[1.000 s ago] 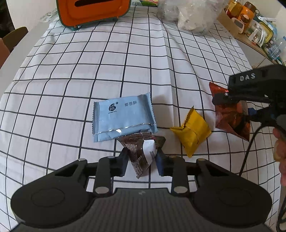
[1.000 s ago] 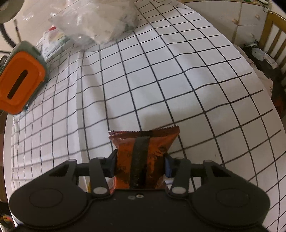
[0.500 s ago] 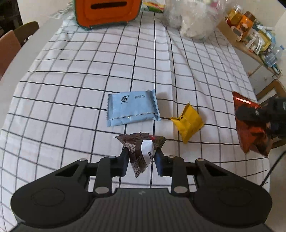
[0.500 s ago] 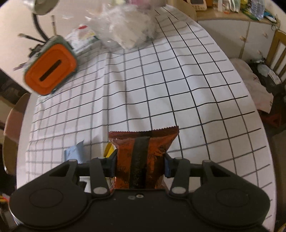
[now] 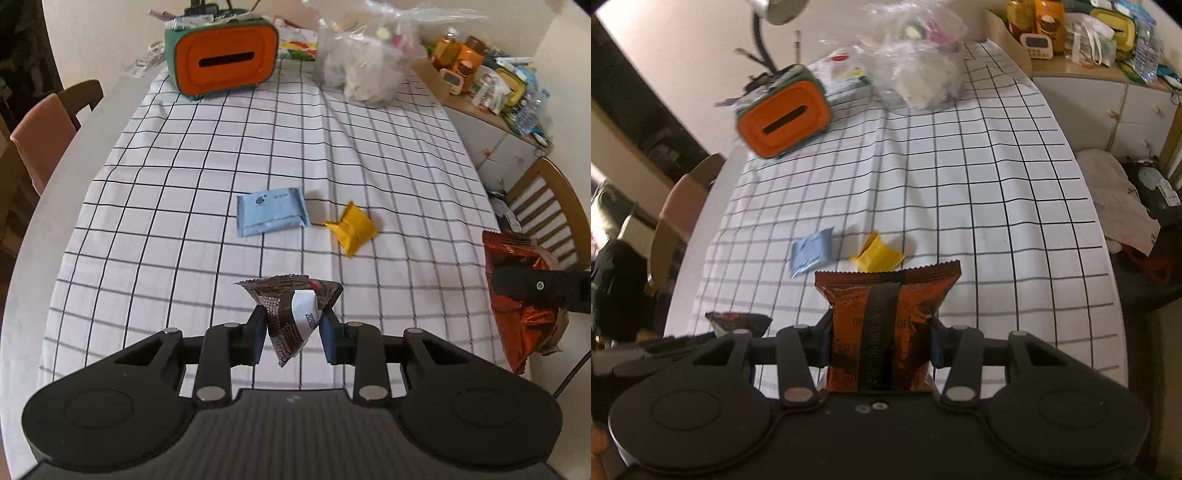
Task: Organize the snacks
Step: 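Carry chip bag and brown candy over the white box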
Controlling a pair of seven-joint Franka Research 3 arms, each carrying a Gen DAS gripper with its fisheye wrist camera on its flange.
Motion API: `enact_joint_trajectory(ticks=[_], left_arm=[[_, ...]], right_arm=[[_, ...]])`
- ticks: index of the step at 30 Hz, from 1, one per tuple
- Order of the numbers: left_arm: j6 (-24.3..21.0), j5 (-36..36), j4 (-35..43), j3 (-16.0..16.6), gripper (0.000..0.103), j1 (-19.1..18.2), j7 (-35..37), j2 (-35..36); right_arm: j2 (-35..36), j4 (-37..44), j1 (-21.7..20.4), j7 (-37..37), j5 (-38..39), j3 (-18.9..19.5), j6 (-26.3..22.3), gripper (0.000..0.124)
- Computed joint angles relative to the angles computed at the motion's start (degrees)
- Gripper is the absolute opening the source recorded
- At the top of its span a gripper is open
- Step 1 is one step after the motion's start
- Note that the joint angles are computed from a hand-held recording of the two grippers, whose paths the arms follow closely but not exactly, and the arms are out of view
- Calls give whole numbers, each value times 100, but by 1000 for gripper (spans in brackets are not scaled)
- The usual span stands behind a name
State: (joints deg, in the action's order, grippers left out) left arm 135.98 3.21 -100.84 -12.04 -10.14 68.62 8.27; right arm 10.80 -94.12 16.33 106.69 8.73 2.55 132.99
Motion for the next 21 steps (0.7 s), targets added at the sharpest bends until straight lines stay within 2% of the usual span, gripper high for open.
enact_joint_trajectory(ticks=[14, 21], left_arm=[[-55, -286, -1358, -61, 30, -327, 100, -1561], [-184, -406, -1877, -60, 30, -557, 56, -2024]], right_arm=[[-1682, -1655, -10, -725, 560, 175, 112, 46], [-2265, -2318, 19, -940, 748, 237, 117, 46]])
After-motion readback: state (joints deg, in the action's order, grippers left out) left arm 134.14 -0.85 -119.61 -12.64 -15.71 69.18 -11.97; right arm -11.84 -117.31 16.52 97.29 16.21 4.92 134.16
